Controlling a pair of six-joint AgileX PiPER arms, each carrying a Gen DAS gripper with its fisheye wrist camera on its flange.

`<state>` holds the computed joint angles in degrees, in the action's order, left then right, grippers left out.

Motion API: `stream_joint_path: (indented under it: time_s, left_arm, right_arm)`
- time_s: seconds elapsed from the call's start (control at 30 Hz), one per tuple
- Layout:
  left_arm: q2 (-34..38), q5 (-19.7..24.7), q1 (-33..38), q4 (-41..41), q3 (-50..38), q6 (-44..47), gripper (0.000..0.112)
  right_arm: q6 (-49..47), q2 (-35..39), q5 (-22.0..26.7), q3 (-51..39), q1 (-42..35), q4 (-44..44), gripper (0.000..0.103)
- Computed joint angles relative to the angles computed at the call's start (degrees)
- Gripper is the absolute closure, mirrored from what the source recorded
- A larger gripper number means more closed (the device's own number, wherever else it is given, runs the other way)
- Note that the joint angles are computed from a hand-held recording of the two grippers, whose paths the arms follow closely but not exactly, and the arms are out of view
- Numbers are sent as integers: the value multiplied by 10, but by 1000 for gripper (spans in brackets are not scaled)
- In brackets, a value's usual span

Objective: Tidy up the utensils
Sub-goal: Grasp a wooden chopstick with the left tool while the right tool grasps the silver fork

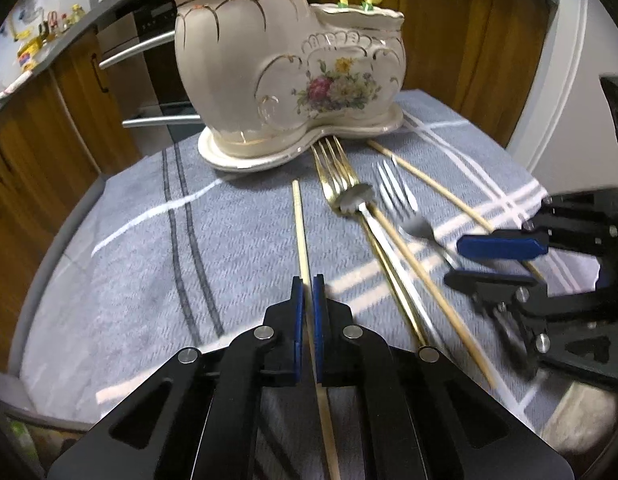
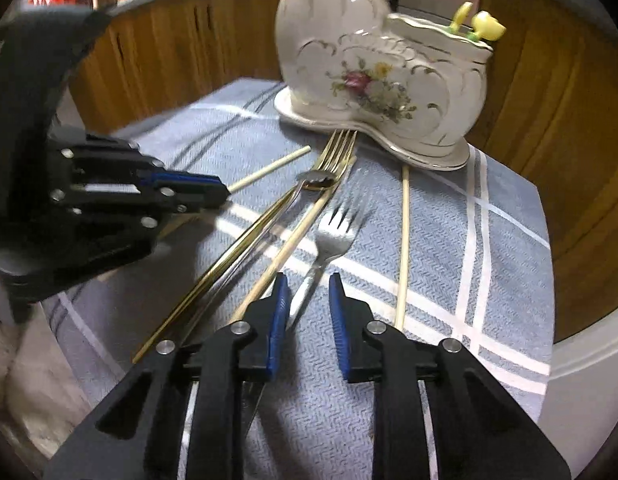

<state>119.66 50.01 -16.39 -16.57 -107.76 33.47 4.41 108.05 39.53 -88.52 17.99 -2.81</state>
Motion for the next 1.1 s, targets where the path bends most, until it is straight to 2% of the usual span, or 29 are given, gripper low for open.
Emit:
stream_joint_path:
  time_s: [0.1,0.23,0.33,0.37,0.47,0.57,0.77,1.0,1.1]
  left_arm:
    - [4,34,-2,25,-21,-4,107]
    - [33,84,-15,60,-84,-28,104]
    - [47,109,-20,76,-114,-42,102]
    - [46,112,-20,77,-115,-43,102]
    - [40,103,-23,83,-103,-44,105]
    - [28,79,-23,79,-77,-41,107]
    - [-6,32,-10,54,-19,-24,107]
    - [-52,-29,10,-29,49,33,107]
    - [-68,-53,15,-65,70,55,107]
  right_arm:
    - [-14,28,78,-64,4,-16,83]
    - [-32,88,186,-181,-15,21,83]
    - [-20,126,236,-253,-18,30,84]
    - [-16,133,245,-265,-18,31,88]
    - [-1,136,246,-270,-7,13,94]
    - [9,122,221,-242,-6,8,96]
    - [8,40,89,-102,-38,54,98]
    - [-26,-73,-94,62,-57,105,98]
    - [3,-111,-183,122,-45,63,98]
